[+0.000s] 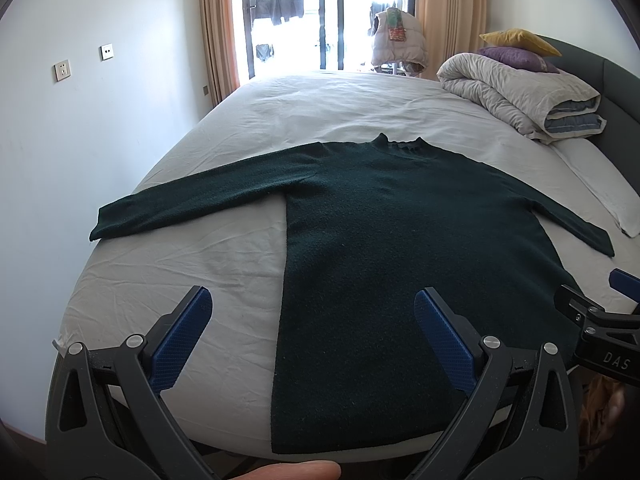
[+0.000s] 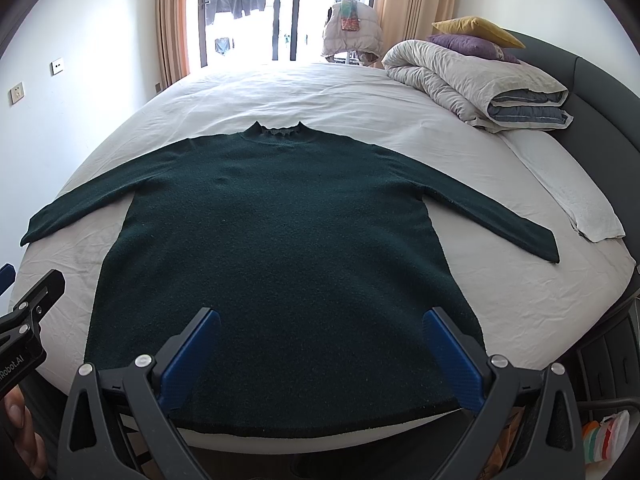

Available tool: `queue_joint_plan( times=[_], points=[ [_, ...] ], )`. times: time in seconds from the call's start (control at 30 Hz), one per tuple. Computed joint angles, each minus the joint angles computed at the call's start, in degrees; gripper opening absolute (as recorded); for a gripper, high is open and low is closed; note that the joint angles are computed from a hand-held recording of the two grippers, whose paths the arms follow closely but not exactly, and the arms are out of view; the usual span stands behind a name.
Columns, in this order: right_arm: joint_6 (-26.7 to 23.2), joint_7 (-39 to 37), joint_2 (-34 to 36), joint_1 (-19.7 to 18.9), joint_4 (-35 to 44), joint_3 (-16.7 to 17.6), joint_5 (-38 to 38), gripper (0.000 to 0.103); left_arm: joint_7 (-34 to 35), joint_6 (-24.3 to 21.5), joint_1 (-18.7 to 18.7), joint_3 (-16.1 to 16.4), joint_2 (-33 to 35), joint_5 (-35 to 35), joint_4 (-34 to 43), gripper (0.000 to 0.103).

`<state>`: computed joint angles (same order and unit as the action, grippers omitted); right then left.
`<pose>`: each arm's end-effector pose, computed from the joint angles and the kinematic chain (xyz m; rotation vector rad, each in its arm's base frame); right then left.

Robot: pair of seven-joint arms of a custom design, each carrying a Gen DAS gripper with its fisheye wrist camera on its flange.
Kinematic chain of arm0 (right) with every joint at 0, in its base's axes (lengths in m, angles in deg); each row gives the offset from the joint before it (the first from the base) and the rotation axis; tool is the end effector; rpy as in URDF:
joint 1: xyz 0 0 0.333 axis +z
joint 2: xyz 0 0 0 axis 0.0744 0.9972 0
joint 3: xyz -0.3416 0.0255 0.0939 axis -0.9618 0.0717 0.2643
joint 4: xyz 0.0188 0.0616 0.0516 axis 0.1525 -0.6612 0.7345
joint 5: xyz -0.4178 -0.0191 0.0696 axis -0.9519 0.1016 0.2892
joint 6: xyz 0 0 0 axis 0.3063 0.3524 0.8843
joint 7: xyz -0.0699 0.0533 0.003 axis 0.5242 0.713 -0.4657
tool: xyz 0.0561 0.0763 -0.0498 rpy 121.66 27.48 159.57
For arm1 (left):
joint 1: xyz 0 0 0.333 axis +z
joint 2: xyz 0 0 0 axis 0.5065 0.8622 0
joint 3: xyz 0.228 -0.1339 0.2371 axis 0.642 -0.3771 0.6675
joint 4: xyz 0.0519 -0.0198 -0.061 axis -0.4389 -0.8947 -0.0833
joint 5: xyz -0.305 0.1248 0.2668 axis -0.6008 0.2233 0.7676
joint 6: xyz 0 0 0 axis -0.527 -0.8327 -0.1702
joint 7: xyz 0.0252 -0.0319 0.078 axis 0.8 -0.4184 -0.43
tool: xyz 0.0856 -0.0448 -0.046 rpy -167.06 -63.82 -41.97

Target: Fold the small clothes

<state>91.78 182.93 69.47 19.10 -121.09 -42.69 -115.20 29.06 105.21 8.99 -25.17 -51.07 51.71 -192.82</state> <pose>0.5346 0.2297 0.5141 -1.8304 1.7941 -0.9701 0.4801 -0.3898 0.6364 -1.7683 1.6446 -0.7085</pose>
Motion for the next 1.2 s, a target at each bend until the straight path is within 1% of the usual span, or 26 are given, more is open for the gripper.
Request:
queue_joint_plan(
  times=[0.5,0.7,0.87,0.97,1.03,1.07,1.1,1.2],
  points=[
    [0.11,0.22,-0.18,-0.07,-0.31,0.03,-0.33,0.103,-0.33,0.41,0.04,-0.01,-0.13,0.14,-0.32,0.103],
    [-0.01,0.60,-0.65,-0.13,-0.80,0.14,-0.85,0.103,-1.85,0.21,-0.48,-0.50,-0.29,0.80,-0.81,0.103],
    [-0.72,0.27,-0.99,-0.10,-0.68,0.46,-0.37,0.103,-3.21,-0.68,-0.87,-0.93,-0.49,2.60,-0.45,0.103],
    [-0.49,0.44,-0.93,-0.16,-0.68,0.48,-0.38,0.103,-4.96,-0.37,-1.15,-1.36,-0.40,5.13,-0.77,0.103],
    [0.79,0.82,-1.17,-0.49,-0.93,0.10,-0.20,0.103,-5.39,0.25,-1.20,-1.28,-0.49,5.96,-1.21,0.103],
    [2.33,1.30,-1.46,-0.92,-1.25,-0.36,0.11,0.103,-4.71,1.38,-1.15,-1.01,-0.54,5.21,-1.54,0.103],
    [5.14,2.13,-1.83,-1.73,-2.04,-1.16,0.50,0.103,-3.63,2.90,-0.85,-0.49,-0.70,3.98,-1.96,0.103],
    [14.32,2.90,-2.35,-4.98,-4.12,-3.75,3.99,0.103,-3.39,5.73,-0.17,0.09,-0.05,3.17,-2.29,0.103]
  ],
)
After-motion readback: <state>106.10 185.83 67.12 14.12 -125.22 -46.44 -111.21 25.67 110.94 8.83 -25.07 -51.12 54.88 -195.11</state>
